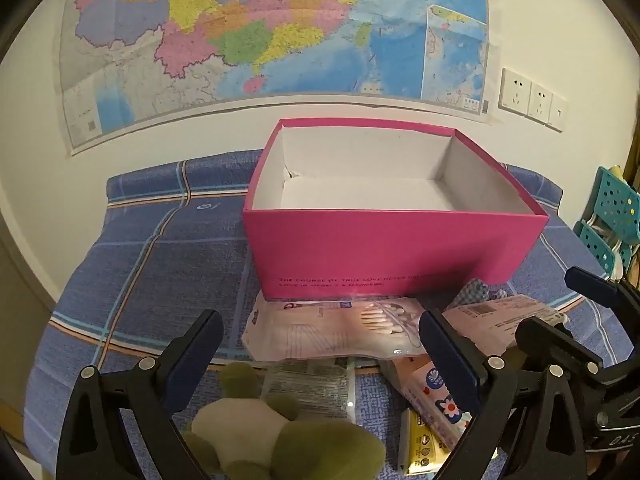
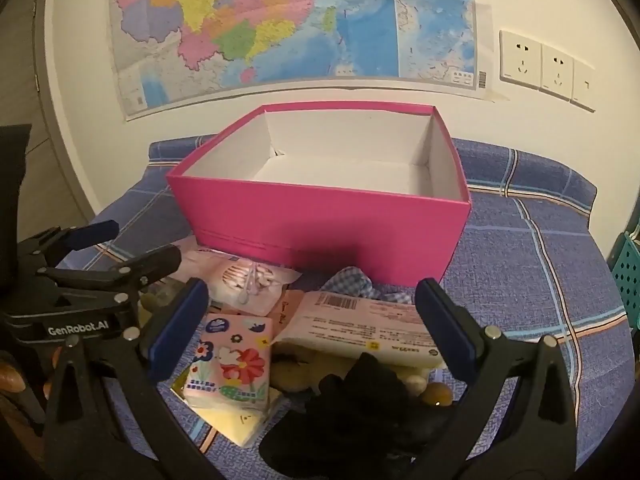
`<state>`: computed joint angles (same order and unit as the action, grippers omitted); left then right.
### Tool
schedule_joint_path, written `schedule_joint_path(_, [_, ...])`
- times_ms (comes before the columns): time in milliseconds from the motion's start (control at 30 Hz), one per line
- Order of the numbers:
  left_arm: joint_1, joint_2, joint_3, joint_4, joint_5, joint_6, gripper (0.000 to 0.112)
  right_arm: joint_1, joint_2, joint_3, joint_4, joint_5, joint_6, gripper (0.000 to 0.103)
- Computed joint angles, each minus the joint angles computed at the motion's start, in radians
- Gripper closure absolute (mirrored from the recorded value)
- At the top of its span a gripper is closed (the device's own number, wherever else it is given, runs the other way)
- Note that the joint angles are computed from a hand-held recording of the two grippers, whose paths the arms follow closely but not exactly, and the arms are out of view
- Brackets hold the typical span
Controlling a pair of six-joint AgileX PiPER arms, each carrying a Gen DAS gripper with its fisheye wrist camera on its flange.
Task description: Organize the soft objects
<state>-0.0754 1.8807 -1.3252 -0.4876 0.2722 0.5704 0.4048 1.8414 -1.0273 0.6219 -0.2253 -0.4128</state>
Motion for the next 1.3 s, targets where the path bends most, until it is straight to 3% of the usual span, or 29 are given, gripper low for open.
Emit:
schedule_joint_path(467, [-0.008,-0.002,0.019,0.008,-0.027,-0.01,0.012,-0.009,0.024,-0.003,-0.143,-0.009,0.167,0.0])
schedule_joint_path(1300, [-0.014,0.005,0.016,0.029,-0.03,-0.032,0.012,-0.008,0.04,-0.024,-0.271,0.008,0.289,0.0])
